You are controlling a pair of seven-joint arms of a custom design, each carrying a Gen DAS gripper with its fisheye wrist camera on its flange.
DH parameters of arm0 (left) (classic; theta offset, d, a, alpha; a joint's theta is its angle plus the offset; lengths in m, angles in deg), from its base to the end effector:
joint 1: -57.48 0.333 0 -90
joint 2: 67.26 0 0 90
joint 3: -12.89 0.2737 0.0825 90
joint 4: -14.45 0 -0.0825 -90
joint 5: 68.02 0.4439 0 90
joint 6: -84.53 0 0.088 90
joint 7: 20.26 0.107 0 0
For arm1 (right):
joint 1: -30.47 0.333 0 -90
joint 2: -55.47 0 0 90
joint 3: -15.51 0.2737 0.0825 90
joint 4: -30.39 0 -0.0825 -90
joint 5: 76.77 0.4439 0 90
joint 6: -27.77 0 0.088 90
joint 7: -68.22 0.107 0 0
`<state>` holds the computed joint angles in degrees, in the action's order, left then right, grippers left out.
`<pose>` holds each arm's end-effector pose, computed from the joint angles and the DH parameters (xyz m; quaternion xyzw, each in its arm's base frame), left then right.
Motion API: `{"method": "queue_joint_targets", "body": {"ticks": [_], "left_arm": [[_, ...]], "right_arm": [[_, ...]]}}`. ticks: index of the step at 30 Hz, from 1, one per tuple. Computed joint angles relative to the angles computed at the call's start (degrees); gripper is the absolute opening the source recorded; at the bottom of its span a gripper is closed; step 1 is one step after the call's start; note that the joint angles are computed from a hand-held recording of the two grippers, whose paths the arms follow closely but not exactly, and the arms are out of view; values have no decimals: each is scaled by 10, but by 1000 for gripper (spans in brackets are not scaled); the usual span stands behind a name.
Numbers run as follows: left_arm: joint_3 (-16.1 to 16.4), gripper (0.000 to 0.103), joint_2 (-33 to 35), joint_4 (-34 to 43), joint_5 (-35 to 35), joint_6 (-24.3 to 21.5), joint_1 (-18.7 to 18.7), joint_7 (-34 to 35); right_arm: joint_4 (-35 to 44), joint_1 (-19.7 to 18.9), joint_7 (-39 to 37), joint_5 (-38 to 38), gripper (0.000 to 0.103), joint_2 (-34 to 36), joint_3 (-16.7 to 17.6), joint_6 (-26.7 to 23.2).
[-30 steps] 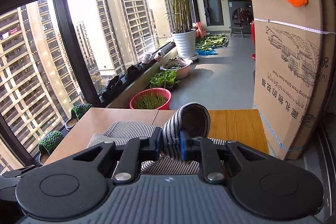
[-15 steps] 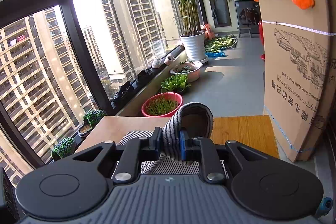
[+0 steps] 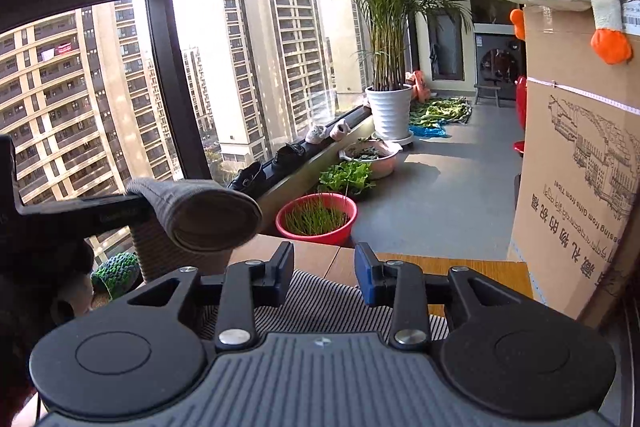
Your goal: Fold clothes
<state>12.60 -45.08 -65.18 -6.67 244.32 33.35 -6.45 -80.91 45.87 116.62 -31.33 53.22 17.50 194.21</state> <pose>0.6791 -0.3515 0.5399 -0.6023 0.5610 -0.4509 0.3453 0.6330 0.1534 0.5423 -0.7035 0.4915 -0.2313 0.4582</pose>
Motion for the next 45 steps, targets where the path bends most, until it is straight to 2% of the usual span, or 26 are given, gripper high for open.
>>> {"method": "queue_joint_targets", "body": {"ticks": [3, 6, 8, 11, 12, 13, 14, 15, 17, 18, 19, 21, 24, 26, 27, 28, 29, 30, 32, 34, 36, 37, 39, 40, 42, 45], "left_arm": [[13, 8, -60, -70, 18, 8, 20, -70], [-3, 8, -78, -99, 6, 17, 51, -90], [-11, 8, -81, -107, -6, 22, 66, -88], [-15, 8, -86, -115, -3, 26, 76, -91], [-15, 8, -90, -122, -1, 32, 80, -95], [-15, 8, -95, -129, 1, 37, 84, -99], [-17, 8, -97, -131, 1, 40, 87, -102], [-18, 8, -96, -130, 2, 43, 89, -106], [-20, 8, -93, -127, 1, 46, 91, -111], [-20, 8, -91, -125, 1, 47, 92, -113], [-20, 9, -89, -123, 0, 49, 92, -115], [-23, 9, -84, -115, -10, 46, 91, -108], [-25, 9, -81, -106, -26, 44, 88, -92], [-28, 9, -76, -97, -37, 34, 83, -72], [-29, 9, -72, -91, -44, 28, 81, -60], [-31, 9, -68, -85, -50, 22, 78, -48], [-33, 9, -60, -74, -59, 17, 74, -38], [-34, 9, -51, -61, -67, 13, 70, -27], [-42, 9, -17, -17, -104, 12, 61, 2], [-73, 17, 45, 56, -166, 25, 57, 84], [-149, 46, 113, 125, -269, 29, 81, 230], [-189, 48, 152, 168, -317, 21, 88, 307], [-239, 54, 187, 199, -371, 18, 100, 378], [-243, 57, 185, 192, -384, 27, 102, 386], [-248, 75, 175, 170, -408, 45, 107, 404], [-256, 80, 143, 112, -437, 67, 123, 442]], "right_arm": [[16, 9, 46, -121, 33, 53, 19, 10], [62, 34, 118, -269, 33, 125, 24, 25], [113, 65, 198, -377, 33, 176, 1, 13], [163, 97, 267, -488, 31, 226, -32, 12], [163, 105, 282, -526, 24, 231, -44, 31], [158, 96, 276, -534, 2, 228, -36, 39], [149, 79, 273, -523, 3, 218, -19, 44], [132, 47, 257, -483, 3, 200, 16, 51], [103, -30, 168, -361, 3, 162, 106, 51], [90, -61, 99, -282, 3, 142, 143, 43], [81, -75, 62, -241, 3, 129, 161, 29], [65, -83, 1, -175, 3, 105, 173, -1], [36, -62, -39, -188, 5, 96, 155, -20], [13, -56, -61, -149, 9, 80, 147, -27], [-2, -60, -90, -89, 11, 62, 146, -34], [-19, -64, -126, -15, 20, 38, 141, -43], [-35, -65, -156, 52, 35, 14, 131, -55], [-51, -62, -178, 105, 40, -8, 118, -64], [-90, -53, -215, 174, 42, -52, 90, -49], [-126, -49, -218, 182, 42, -87, 68, -9], [-159, -53, -189, 163, 42, -116, 50, 17], [-173, -59, -162, 147, 43, -126, 44, 25], [-200, -75, -104, 108, 44, -146, 36, 39], [-212, -84, -76, 89, 44, -154, 32, 39], [-223, -83, -53, 75, 44, -160, 16, 36], [-211, -49, -61, 95, 44, -145, -21, 36]]}}
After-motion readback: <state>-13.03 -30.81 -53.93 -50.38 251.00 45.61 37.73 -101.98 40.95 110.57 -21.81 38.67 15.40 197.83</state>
